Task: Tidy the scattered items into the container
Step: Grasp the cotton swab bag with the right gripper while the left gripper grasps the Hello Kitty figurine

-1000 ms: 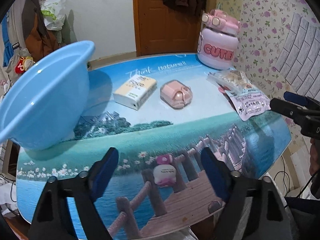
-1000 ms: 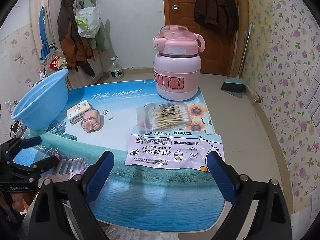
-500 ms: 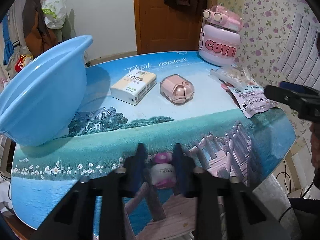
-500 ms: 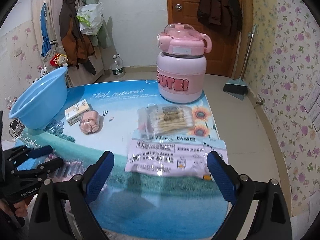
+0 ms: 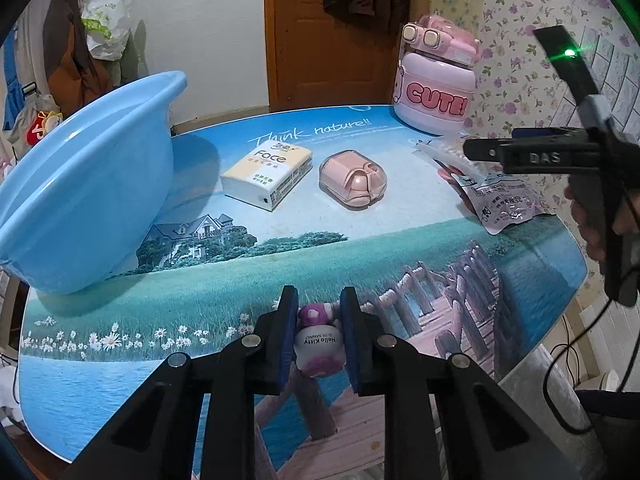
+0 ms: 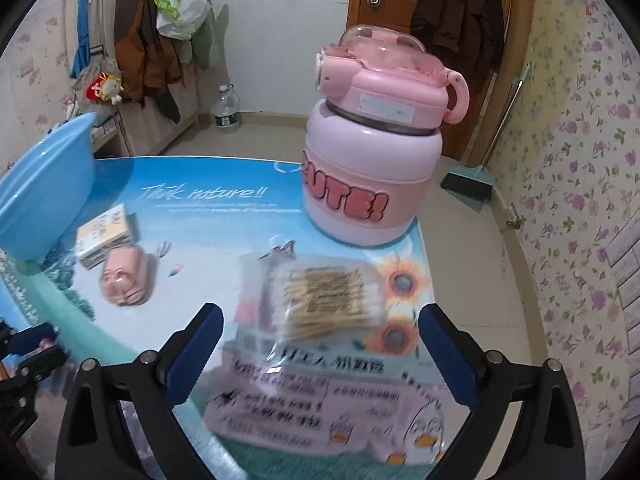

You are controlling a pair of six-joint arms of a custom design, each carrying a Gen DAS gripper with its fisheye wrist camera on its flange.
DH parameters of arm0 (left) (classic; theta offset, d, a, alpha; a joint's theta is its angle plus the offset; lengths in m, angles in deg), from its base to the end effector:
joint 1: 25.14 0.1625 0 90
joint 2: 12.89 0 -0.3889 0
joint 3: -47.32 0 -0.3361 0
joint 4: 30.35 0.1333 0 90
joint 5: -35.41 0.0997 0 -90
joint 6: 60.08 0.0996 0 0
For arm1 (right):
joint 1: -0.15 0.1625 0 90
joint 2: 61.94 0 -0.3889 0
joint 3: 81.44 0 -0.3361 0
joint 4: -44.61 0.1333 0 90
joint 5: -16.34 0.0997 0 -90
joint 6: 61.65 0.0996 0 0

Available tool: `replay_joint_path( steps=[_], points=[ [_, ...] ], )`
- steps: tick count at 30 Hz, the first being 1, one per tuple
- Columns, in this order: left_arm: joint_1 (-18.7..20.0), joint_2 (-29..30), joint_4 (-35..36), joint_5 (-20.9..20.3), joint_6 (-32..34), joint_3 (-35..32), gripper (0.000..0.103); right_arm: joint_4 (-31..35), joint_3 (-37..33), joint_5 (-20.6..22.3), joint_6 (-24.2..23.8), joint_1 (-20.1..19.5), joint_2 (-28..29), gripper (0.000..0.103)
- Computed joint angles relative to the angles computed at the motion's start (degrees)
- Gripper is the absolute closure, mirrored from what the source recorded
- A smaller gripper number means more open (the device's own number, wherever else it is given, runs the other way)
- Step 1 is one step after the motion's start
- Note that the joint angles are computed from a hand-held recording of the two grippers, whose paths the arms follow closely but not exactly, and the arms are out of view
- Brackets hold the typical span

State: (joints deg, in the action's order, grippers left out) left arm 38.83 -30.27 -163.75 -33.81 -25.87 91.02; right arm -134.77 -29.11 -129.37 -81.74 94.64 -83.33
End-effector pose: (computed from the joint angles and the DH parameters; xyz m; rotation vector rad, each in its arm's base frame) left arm -0.1974 -0.7884 0.0699 1.3079 2.4046 -0.3741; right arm 0.1096 -0.7441 0.1871 -0.1441 -1.9731 0.9153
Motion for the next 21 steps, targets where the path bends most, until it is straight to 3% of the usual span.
replay_joint_path(
  steps=[7, 21],
  points=[
    [-0.01, 0.06, 0.20, -0.09, -0.10, -0.15, 0.083, 6.57, -5.86, -1.94, -0.60, -1.32, 2.13, 0.004],
    [0.04, -0.01, 1.01, -0.32, -0.08, -0.38, 0.083, 13.92, -9.04, 1.95, 4.84, -3.79, 2.58, 0.004]
  ],
)
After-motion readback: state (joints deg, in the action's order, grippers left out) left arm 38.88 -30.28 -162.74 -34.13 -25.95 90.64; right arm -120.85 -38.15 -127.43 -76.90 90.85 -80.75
